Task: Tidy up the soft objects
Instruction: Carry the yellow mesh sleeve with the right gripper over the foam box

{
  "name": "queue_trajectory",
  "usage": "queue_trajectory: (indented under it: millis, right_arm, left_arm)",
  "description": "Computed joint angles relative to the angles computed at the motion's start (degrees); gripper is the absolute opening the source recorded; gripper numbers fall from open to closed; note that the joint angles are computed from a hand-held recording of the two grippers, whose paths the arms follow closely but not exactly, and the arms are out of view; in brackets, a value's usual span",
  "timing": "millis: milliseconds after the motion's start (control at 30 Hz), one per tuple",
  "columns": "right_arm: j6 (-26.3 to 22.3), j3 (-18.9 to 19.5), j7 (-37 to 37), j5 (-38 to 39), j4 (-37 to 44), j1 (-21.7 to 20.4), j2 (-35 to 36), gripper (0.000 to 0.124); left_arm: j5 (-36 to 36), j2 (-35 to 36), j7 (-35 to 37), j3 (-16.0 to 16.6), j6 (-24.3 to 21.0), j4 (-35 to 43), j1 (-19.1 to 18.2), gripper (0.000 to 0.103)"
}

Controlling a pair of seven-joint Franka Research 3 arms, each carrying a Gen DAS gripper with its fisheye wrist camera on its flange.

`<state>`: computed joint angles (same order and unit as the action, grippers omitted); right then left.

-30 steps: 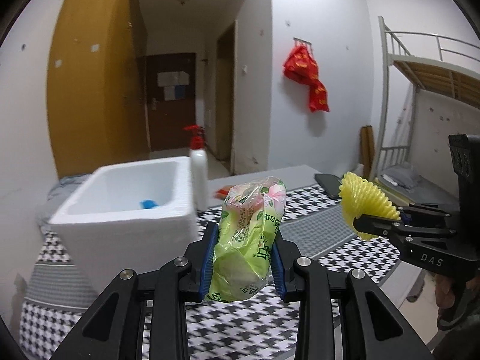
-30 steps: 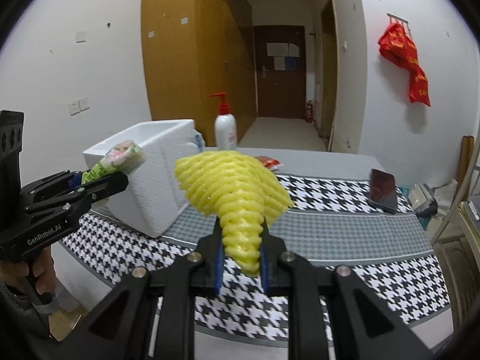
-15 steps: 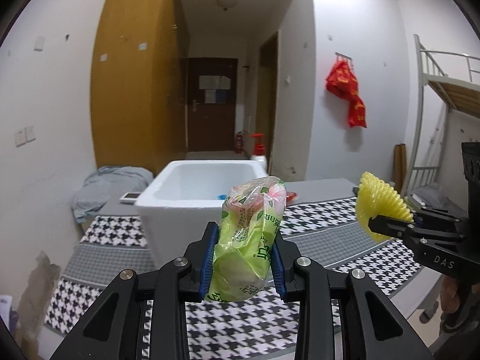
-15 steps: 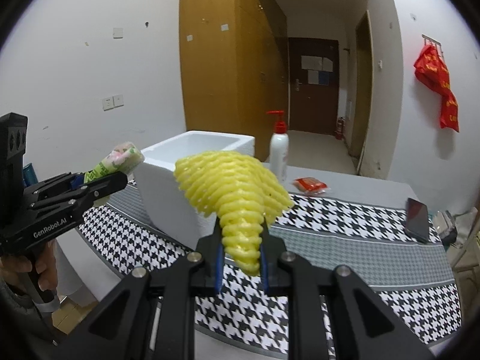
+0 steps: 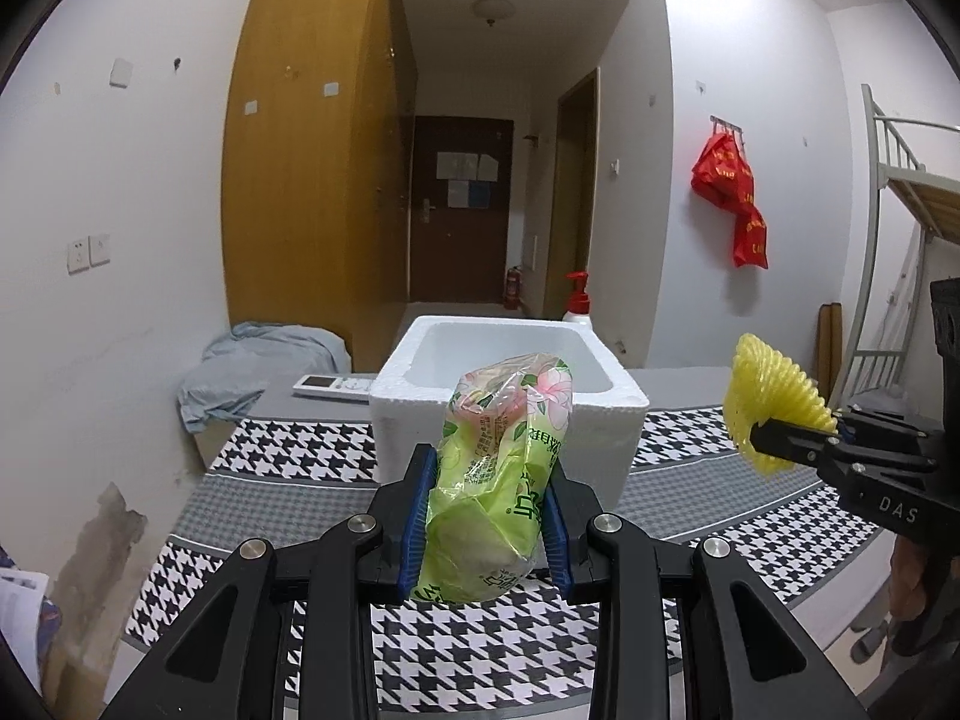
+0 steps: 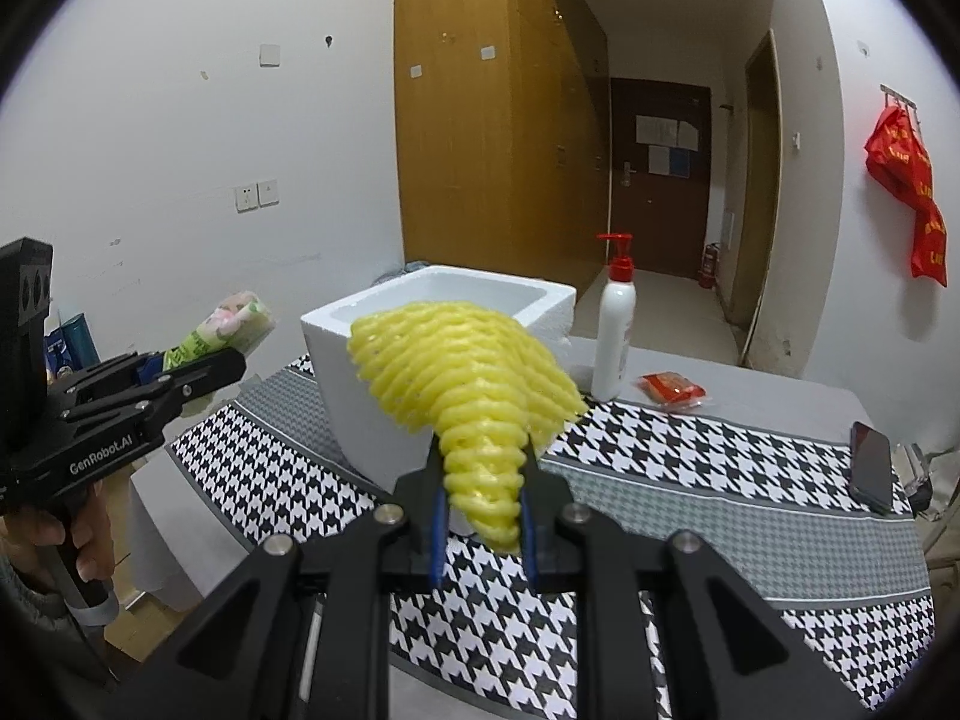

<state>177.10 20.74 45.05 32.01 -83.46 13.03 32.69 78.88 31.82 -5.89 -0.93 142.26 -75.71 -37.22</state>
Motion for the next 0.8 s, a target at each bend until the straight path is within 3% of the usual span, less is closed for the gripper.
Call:
queue_trajectory:
  millis: [267, 367, 800]
  right_arm:
    - [1.24, 0.23, 0.67, -0.95, 2.01, 0.81, 1.26, 0.022]
    - [0.59, -1.57, 2.30, -2.35, 4.28, 2.40, 2.25, 0.022]
    - [-6.33, -7.58, 8.62, -9.01, 18.88, 7.52, 9.51, 0.022]
  left_arm:
    - [0.45, -0.44, 0.91, 0.39, 1.09, 0.07, 0.79, 0.034]
    - [0.94, -0.64, 0.85, 0.54, 1.21, 0.06, 1.13, 0.034]
    - [2.01, -1.33, 1.00, 0.72, -1.11, -0.07, 2.01, 0.034]
